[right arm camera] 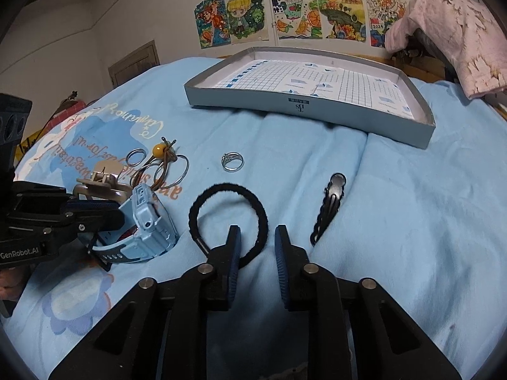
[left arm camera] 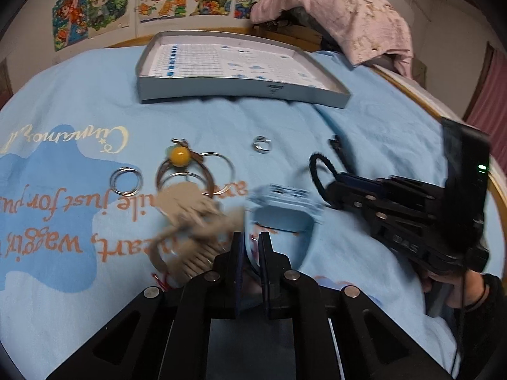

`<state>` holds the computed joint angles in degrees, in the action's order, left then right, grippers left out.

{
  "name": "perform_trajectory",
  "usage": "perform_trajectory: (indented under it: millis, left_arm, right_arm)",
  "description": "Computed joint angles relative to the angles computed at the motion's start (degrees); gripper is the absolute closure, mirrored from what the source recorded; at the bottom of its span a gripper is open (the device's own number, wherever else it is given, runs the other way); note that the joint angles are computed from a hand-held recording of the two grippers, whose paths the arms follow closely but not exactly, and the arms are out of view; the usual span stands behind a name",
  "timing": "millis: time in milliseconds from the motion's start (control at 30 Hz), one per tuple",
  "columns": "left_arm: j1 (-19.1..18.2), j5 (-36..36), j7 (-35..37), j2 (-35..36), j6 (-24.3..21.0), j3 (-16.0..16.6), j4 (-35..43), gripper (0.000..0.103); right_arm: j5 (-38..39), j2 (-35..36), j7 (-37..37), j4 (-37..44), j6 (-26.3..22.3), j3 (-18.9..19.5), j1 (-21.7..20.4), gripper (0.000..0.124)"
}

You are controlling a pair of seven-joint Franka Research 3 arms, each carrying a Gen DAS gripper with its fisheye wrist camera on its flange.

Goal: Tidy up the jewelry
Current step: 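Carry the smartwatch and hair tie in both tools over the grey tray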

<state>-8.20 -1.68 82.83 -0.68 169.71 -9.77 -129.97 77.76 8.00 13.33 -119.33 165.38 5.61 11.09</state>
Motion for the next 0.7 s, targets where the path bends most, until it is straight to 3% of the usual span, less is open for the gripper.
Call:
perform_trajectory:
  millis: [133,333,433,600,700]
  left_arm:
    - [0.19,8.01,-6.63,-1.31,-0.50,-0.33,-0.81,0.093]
    - [-0.91,1.80,-3.39,-1.24,-2.03,0.25,-0.81,0.093]
    - [-0.60,3.32,-5.23,-0.63,-2.15,0.07,-0.34,0.098]
    - [-0.90,-1.86,-3.54,-0.65,1.10,0.19,-0.40,0.100]
    - [-0.20,3.78,-8.51,-0.79,1.80,0.00,0.08,0.100]
  right_arm:
    - [1.19,-0.23,-0.36,-0.18,-1.23,-0.10,-0.32,0.116]
    - [6.33,-1.58,-4.41,-1.28,-1.88,-0.46,-0.41,0.118]
    - [10.37,-2.12,-8.03,-1.54,-2.36,-0.90,-0.30,0.119]
    - [17.65,-3.80,-14.52,-1.87,-2.55,-1.74,0.18,0.119]
    - [17.53,-4.51,-13.39,-1.58,-3.00,-2.38,0.30,0.119]
